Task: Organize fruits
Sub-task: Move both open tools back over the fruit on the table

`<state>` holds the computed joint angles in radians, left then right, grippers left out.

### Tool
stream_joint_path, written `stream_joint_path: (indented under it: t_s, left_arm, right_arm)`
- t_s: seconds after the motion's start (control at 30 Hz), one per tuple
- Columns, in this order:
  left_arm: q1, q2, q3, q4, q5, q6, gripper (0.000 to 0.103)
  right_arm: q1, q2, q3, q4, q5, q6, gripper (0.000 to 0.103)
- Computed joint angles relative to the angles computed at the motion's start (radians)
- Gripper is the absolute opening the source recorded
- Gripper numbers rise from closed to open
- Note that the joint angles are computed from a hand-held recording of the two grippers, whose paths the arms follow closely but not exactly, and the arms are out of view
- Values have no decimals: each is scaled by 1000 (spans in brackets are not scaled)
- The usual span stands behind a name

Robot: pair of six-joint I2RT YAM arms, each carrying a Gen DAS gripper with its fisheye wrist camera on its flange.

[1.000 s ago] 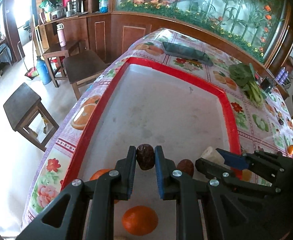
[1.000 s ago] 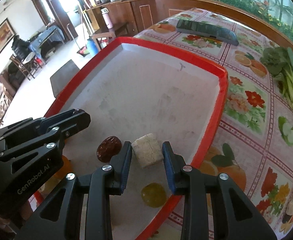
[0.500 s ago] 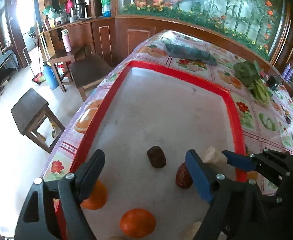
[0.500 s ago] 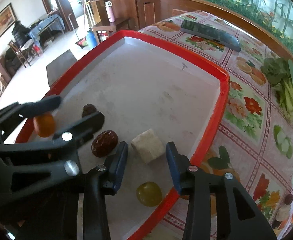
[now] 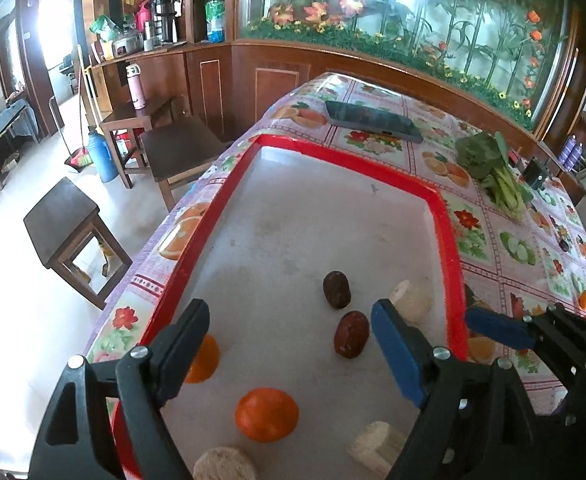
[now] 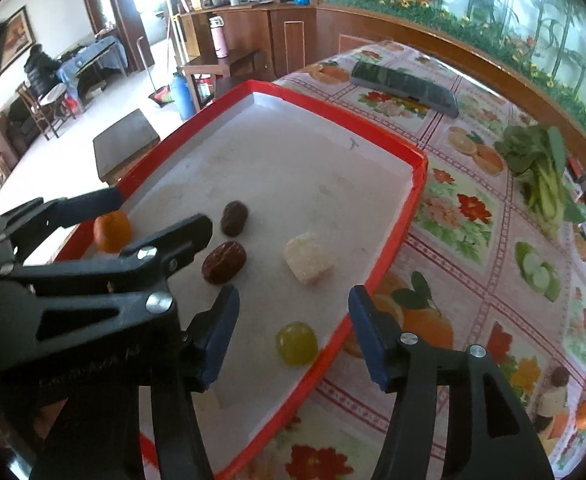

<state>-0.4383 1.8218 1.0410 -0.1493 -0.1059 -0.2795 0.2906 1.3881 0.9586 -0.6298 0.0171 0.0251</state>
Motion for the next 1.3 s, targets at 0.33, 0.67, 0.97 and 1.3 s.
stream_joint_path:
  t_s: [0.33, 0.67, 0.97, 1.3]
  left_arm:
    - [-124, -108, -54, -47, -79, -95, 89]
    - [-370, -20, 42, -127, -131, -183, 89]
    - [-551, 200, 310, -212, -106, -211, 89]
    - [-628, 448, 662, -349, -77, -270, 90]
  right_arm:
    - [-68, -209, -89, -91, -40, -24, 57]
    - [-515, -436, -213, -255, -254, -280, 64]
    - [-1225, -275, -173, -312, -424, -725, 65]
    - [-1542, -36, -47, -329, -470, -894, 66]
